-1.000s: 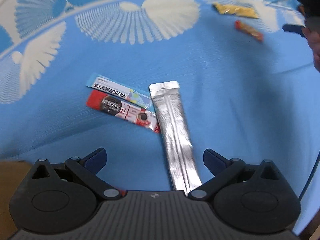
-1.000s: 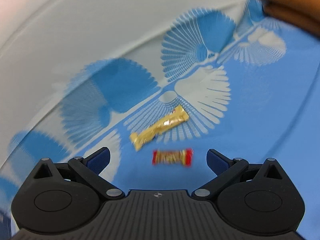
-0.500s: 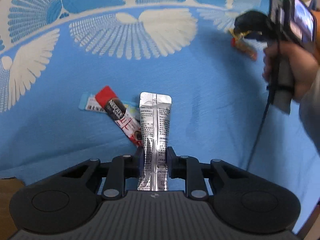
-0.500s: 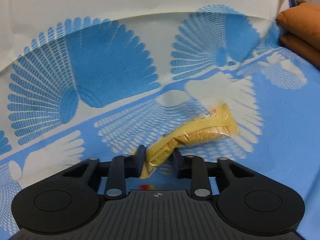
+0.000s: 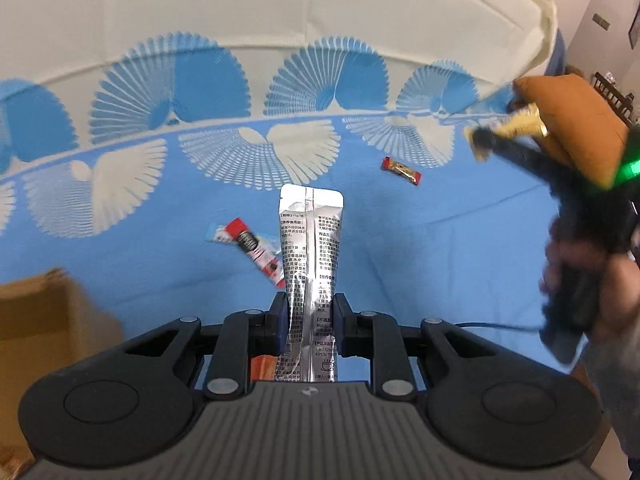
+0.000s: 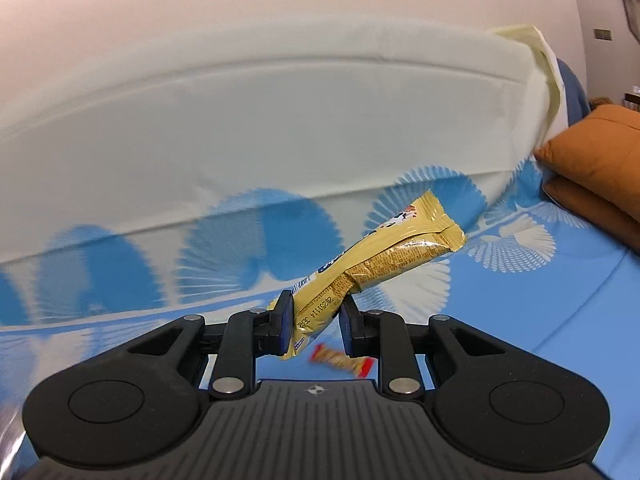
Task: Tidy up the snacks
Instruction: 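Carry the silver packet with the left tool while the right tool carries the yellow bar to the box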
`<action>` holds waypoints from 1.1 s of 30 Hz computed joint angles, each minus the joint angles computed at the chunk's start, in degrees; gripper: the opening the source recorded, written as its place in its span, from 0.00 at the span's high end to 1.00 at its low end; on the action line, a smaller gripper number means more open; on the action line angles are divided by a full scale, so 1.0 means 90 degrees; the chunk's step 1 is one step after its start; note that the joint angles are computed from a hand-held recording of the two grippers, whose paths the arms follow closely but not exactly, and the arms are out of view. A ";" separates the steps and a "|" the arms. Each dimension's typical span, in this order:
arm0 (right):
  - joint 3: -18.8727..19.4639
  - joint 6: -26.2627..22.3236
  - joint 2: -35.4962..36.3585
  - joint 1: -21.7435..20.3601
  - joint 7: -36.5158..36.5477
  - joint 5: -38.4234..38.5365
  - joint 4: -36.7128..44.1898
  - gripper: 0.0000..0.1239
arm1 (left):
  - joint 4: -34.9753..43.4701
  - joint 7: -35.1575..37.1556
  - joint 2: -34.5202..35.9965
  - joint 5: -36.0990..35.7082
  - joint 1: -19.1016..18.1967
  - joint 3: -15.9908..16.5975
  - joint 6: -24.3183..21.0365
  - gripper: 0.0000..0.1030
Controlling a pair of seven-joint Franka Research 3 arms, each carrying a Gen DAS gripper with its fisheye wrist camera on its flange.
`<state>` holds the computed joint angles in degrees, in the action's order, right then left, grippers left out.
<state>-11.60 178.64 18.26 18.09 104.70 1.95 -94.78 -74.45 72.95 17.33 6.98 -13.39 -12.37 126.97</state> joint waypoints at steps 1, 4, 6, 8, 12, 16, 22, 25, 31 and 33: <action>-0.0009 0.0093 -0.0380 0.0102 -0.0024 -0.0067 -0.0448 0.79 | -0.0415 -0.0010 -0.0366 0.0045 0.0016 0.0007 0.0124 0.76; -0.0084 0.0247 -0.1585 0.0440 0.0378 -0.0601 -0.1782 0.79 | -0.1376 -0.0019 -0.1320 0.0034 0.0084 0.0003 0.0312 0.76; 0.0097 0.0261 -0.2253 0.0380 0.1164 -0.1560 -0.2404 0.79 | -0.1875 -0.0027 -0.1885 -0.0107 0.0127 0.0011 0.0331 0.76; 0.0514 0.0191 -0.2847 0.0158 0.1564 -0.1996 -0.2885 0.79 | -0.2313 -0.0029 -0.2382 -0.0128 0.0154 0.0040 0.0380 0.76; 0.0769 -0.0149 -0.3825 0.0547 0.1213 -0.1336 -0.3550 0.79 | -0.3201 -0.0087 -0.3473 -0.0051 0.0172 0.0113 0.0343 0.76; 0.1034 -0.0565 -0.4567 0.0937 0.0946 -0.0708 -0.3926 0.79 | -0.3937 -0.0267 -0.4504 -0.0039 0.0217 0.0239 0.0181 0.76; 0.1568 -0.1006 -0.5365 0.1420 0.0474 -0.0051 -0.4253 0.79 | -0.4934 -0.0299 -0.6053 0.0063 0.0273 0.0453 -0.0139 0.76; 0.1760 -0.1056 -0.5711 0.1755 0.0193 0.0309 -0.4417 0.79 | -0.5311 -0.0435 -0.6737 0.0179 0.0355 0.0486 -0.0348 0.76; 0.1932 -0.1350 -0.6171 0.2466 -0.0532 0.0999 -0.4562 0.79 | -0.5928 -0.0969 -0.8012 0.0248 0.0424 0.0503 -0.0798 0.76; 0.2048 -0.1479 -0.6225 0.2530 -0.0726 0.1141 -0.4511 0.79 | -0.6087 -0.1057 -0.8362 0.0277 0.0395 0.0512 -0.0950 0.76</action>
<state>6.83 165.33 -37.76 40.86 98.16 12.22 -135.37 -129.23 63.45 -57.93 9.47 -9.84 -7.76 118.43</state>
